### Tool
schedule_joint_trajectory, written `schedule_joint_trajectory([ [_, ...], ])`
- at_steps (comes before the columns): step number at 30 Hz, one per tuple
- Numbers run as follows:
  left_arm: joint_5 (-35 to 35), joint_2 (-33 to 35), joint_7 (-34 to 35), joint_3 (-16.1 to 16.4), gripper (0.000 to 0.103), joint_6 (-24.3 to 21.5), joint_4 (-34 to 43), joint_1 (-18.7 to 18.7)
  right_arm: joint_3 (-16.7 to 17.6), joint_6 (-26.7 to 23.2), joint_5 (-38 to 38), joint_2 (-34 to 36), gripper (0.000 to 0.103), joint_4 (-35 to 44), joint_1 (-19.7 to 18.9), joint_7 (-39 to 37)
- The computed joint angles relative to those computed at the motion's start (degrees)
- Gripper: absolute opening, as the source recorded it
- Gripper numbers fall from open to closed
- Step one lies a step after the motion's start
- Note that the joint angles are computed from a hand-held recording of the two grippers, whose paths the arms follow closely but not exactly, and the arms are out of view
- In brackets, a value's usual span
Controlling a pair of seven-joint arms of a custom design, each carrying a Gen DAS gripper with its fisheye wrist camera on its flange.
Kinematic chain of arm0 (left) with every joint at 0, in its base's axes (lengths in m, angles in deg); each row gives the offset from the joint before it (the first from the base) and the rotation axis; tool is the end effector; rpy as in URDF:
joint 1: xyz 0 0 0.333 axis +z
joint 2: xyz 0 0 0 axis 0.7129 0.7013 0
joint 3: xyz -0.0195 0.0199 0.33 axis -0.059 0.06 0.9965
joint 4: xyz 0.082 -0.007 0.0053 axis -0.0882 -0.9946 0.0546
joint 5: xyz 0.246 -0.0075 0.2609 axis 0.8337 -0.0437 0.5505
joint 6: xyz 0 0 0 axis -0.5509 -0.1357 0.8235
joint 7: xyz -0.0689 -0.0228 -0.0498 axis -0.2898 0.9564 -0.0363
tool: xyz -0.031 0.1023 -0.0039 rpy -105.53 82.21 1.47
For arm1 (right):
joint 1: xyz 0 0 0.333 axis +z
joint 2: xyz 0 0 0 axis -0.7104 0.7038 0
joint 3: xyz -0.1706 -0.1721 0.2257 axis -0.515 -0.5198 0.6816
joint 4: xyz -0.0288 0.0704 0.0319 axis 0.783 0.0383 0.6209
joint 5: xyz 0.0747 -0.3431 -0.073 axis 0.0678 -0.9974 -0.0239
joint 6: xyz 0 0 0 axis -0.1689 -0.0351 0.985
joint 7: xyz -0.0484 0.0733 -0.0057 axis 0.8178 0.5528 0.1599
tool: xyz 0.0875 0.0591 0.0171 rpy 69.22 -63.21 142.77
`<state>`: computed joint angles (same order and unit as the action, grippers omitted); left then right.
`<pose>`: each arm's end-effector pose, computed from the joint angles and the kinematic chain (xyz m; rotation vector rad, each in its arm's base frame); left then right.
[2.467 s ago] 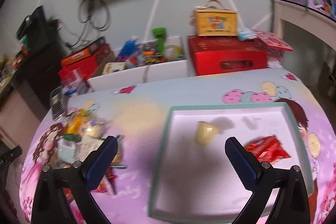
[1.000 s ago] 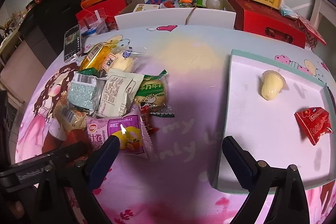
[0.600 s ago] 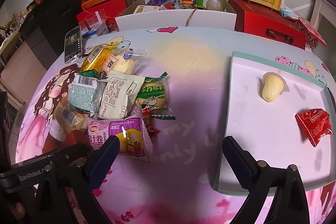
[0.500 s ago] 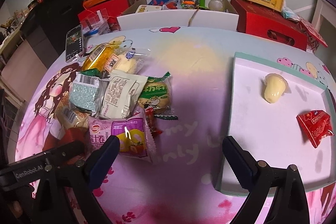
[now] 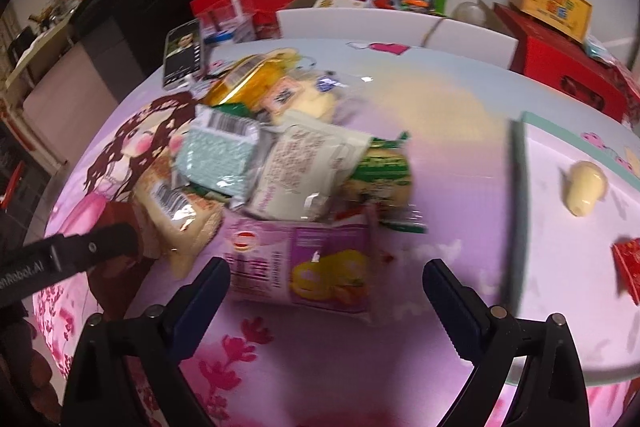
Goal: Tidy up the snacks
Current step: 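Grasp the purple Swiss-roll pack with the right tool while the left tool approaches the dark red box, then close the left tool on the dark red box while the right tool lifts the Swiss-roll pack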
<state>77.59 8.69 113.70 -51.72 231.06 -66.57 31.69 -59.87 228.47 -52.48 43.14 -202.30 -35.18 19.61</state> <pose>0.4998 -0.2319 0.4409 -2.3226 1.8198 -0.7226 0.4880 0.0606 0.4296 -1.8977 1.8369 -0.4303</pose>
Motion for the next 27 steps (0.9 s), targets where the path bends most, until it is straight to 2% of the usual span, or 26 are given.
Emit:
schedule_joint_trajectory([
  [8, -1.2, 0.2, 0.5, 0.0, 0.074, 0.4, 0.0, 0.1, 1.6, 0.6, -7.4, 3.1, 0.098, 0.8, -0.8, 5.0],
  [17, -1.8, 0.2, 1.1, 0.0, 0.074, 0.3, 0.1, 0.1, 2.1, 1.5, -4.4, 3.3, 0.089, 0.6, -0.9, 2.5],
  [19, -1.7, 0.3, 0.9, 0.1, 0.074, 0.4, 0.1, 0.0, 2.1, 1.4, -3.4, 3.3, 0.081, 0.7, -0.7, 1.6],
  [27, -1.3, 0.2, 0.7, 0.1, 0.074, 0.4, 0.1, 0.0, 2.0, 1.4, -1.3, 2.7, 0.077, 0.5, -0.5, -0.2],
])
